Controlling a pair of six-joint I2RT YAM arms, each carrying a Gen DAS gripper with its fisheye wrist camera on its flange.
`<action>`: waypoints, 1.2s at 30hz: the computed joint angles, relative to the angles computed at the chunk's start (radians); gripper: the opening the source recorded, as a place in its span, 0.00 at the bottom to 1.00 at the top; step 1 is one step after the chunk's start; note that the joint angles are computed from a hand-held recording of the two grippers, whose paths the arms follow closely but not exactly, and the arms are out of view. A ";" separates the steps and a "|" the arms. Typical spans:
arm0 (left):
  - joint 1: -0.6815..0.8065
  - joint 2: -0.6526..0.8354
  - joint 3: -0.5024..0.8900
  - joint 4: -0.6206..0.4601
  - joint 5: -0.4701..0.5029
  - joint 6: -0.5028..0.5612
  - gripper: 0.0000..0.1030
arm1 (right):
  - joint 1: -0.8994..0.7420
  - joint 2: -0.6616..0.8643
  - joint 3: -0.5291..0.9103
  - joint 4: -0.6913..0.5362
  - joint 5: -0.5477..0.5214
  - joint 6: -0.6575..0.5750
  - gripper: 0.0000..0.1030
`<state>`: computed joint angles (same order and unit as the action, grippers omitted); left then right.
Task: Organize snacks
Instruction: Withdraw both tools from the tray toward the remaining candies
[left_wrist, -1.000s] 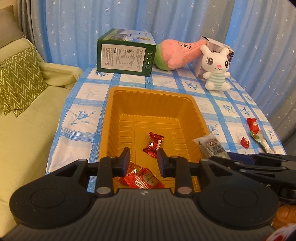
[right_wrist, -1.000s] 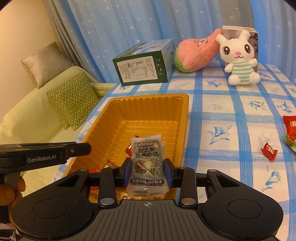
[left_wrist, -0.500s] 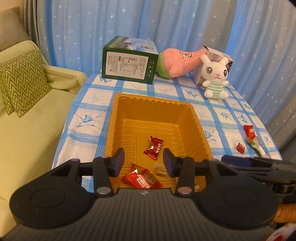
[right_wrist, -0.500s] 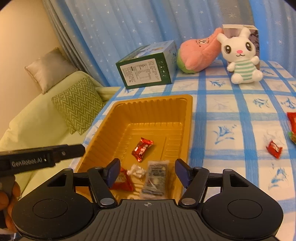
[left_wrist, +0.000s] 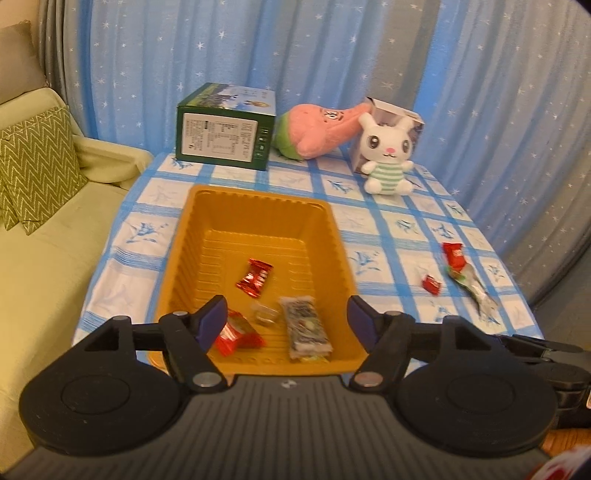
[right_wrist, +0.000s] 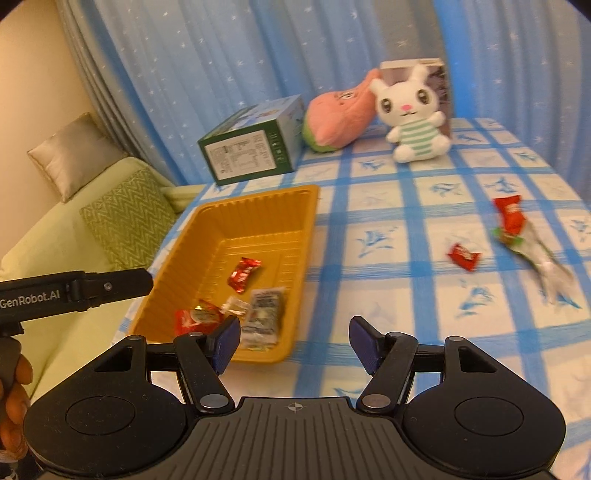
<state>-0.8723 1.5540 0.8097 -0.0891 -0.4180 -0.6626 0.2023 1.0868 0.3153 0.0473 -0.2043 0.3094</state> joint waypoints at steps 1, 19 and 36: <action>-0.017 0.004 0.007 -0.008 -0.010 -0.011 0.67 | -0.017 -0.036 -0.007 -0.030 -0.001 -0.007 0.63; -0.235 0.167 0.199 -0.035 -0.083 -0.078 0.75 | -0.666 -0.435 -0.035 -0.509 -0.328 -0.360 0.63; -0.286 0.421 0.451 -0.014 -0.062 -0.021 0.85 | -1.146 -0.132 0.036 -0.482 -0.529 -0.697 0.63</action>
